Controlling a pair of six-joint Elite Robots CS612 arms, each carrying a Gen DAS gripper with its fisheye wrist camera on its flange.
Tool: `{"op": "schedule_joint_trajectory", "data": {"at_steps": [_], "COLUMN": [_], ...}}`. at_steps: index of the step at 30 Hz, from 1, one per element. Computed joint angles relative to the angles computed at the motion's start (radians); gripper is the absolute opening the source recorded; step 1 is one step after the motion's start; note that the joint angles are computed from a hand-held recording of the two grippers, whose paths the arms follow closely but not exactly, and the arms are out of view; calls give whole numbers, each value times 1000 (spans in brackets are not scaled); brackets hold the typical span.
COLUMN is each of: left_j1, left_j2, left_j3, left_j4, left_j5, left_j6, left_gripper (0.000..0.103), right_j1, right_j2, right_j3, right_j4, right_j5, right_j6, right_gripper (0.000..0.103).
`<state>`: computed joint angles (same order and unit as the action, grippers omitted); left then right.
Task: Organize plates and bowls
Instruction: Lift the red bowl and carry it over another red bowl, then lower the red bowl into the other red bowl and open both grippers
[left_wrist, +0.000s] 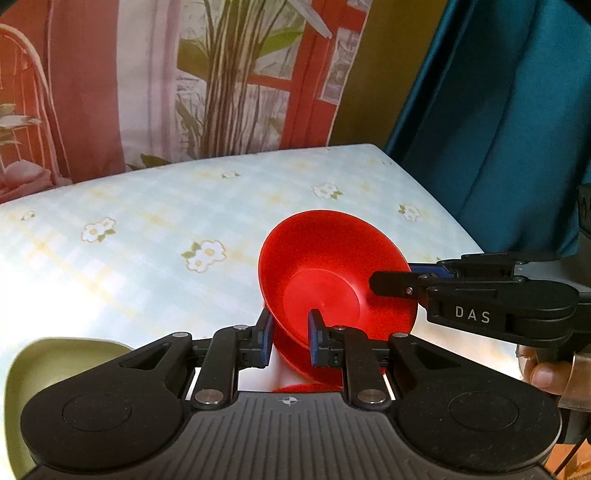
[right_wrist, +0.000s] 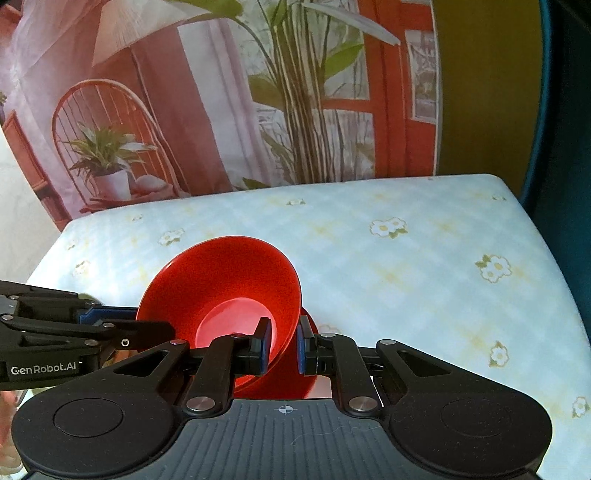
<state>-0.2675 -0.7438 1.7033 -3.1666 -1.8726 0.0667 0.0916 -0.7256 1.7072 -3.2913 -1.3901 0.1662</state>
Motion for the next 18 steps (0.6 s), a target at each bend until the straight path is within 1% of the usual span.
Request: {"op": "schedule_joint_trajectory", "data": {"at_steps": [5,18], "left_j1": [-3,-6], "left_j2": [1,4], "left_j3": [-5,-8], "left_j4": [20,36], "left_j5": [-4,9], "left_j6": [19,24], "left_gripper": [19,20], "right_j1": [-5,-7], "right_j2": [-4,-3], "right_j3": [20,34], "right_j4": [-5,-32], "right_j5": [-2,1], "right_j6": [3,14], "right_gripper": [13,14]}}
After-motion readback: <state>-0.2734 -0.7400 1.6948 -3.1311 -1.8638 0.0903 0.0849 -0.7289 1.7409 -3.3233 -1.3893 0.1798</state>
